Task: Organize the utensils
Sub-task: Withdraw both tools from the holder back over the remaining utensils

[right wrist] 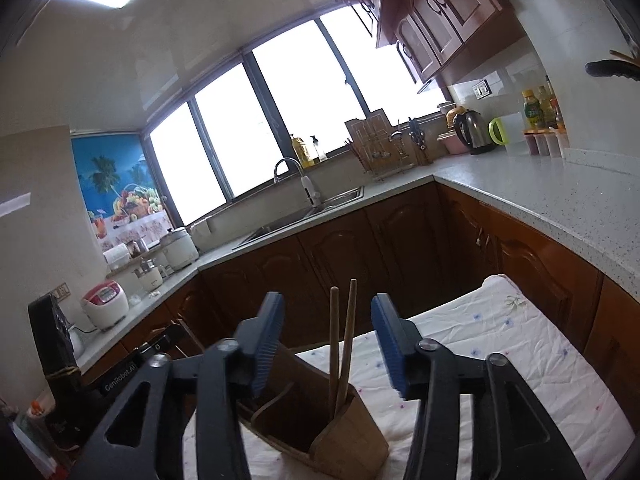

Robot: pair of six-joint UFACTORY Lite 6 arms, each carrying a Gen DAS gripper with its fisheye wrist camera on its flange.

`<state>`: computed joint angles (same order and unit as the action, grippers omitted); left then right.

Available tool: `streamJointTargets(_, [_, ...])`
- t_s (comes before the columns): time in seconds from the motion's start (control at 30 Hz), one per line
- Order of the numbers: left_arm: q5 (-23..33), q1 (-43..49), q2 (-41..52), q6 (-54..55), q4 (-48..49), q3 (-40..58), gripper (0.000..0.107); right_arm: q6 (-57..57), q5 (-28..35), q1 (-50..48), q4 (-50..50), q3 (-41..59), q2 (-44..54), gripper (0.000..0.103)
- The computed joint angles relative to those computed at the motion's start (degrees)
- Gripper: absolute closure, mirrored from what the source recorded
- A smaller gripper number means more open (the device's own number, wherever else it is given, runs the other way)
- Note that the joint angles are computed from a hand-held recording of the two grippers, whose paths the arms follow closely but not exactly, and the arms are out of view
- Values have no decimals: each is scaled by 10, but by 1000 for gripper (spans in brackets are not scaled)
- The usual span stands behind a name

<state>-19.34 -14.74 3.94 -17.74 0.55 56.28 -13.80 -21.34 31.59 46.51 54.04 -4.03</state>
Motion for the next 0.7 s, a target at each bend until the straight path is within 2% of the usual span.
streamJointTargets(0.03, [-6, -2, -13, 5, -4, -17, 58, 9, -1, 1, -7, -4, -4, 27])
streamJointTargets(0.07, [-12, -6, -28, 28, -29, -34, 51, 33, -7, 3, -28, -17, -16, 17])
streamJointTargets(0.1, [-16, -10, -53, 59, -61, -56, 36, 39, -12, 6, -30, -27, -26, 16])
streamJointTargets(0.13, [-25, -15, -73, 86, -93, -79, 27, 39, -13, 8, -28, -36, -37, 16])
streamJointTargets(0.3, [-36, -16, -160, 69, -84, -170, 26, 32, -14, 20, -11, -83, -86, 15])
streamJointTargets(0.43, [-18, -9, -231, 38, -60, -234, 26, 13, -7, 30, 19, -115, -127, 15])
streamJointTargets(0.7, [81, -5, -368, 56, -88, -314, 22, -110, -22, 87, 166, -176, -205, 15])
